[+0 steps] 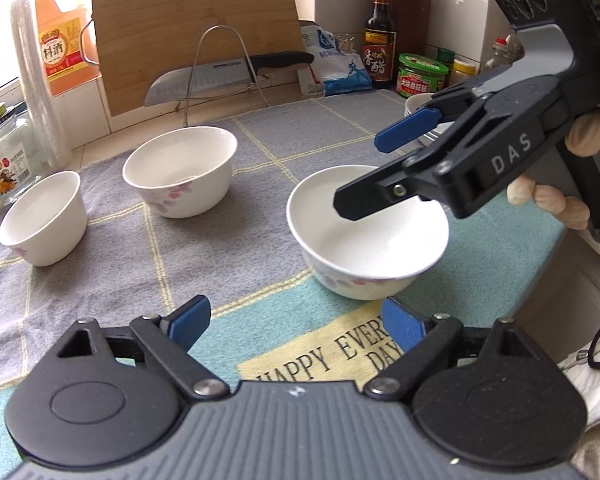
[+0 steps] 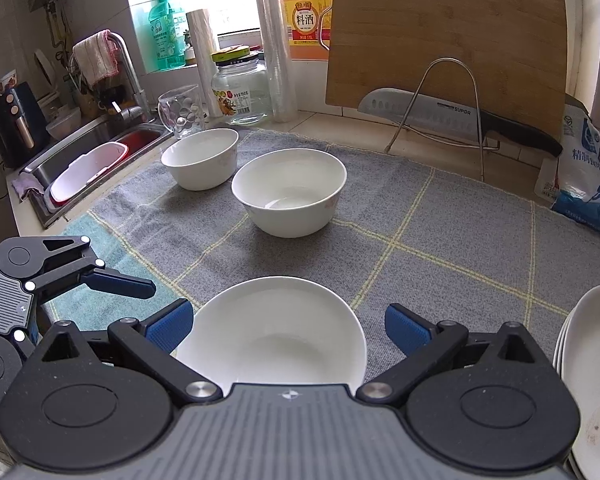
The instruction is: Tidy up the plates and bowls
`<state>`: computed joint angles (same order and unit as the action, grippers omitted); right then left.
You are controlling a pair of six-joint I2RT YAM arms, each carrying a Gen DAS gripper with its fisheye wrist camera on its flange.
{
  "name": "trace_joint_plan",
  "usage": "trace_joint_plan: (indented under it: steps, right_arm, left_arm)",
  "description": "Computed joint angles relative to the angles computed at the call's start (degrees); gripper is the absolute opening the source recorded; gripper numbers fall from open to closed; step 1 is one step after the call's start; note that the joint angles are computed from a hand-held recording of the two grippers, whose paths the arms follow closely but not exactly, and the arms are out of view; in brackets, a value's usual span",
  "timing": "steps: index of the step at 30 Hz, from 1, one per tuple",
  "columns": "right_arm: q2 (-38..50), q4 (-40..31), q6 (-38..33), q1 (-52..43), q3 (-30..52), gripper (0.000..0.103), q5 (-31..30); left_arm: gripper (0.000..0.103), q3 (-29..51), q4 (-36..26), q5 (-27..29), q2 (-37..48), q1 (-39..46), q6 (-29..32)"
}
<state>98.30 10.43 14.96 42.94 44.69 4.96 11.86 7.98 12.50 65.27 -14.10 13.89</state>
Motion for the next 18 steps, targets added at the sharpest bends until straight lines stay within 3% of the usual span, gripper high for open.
trace_joint_plan:
  steps: [6, 18]
  right_arm:
    - [1.2, -1.2, -1.3, 0.2, 2.3, 0.103, 0.3]
    - [6.1, -7.0, -6.8, -0.5, 12.1, 0.103, 2.7]
  left_arm:
    - [0.093, 0.2, 0.9, -0.6, 0.1, 5.4, 1.9]
    - [0.093, 6.2, 12.6, -0.9, 15.2, 10.1, 2.8]
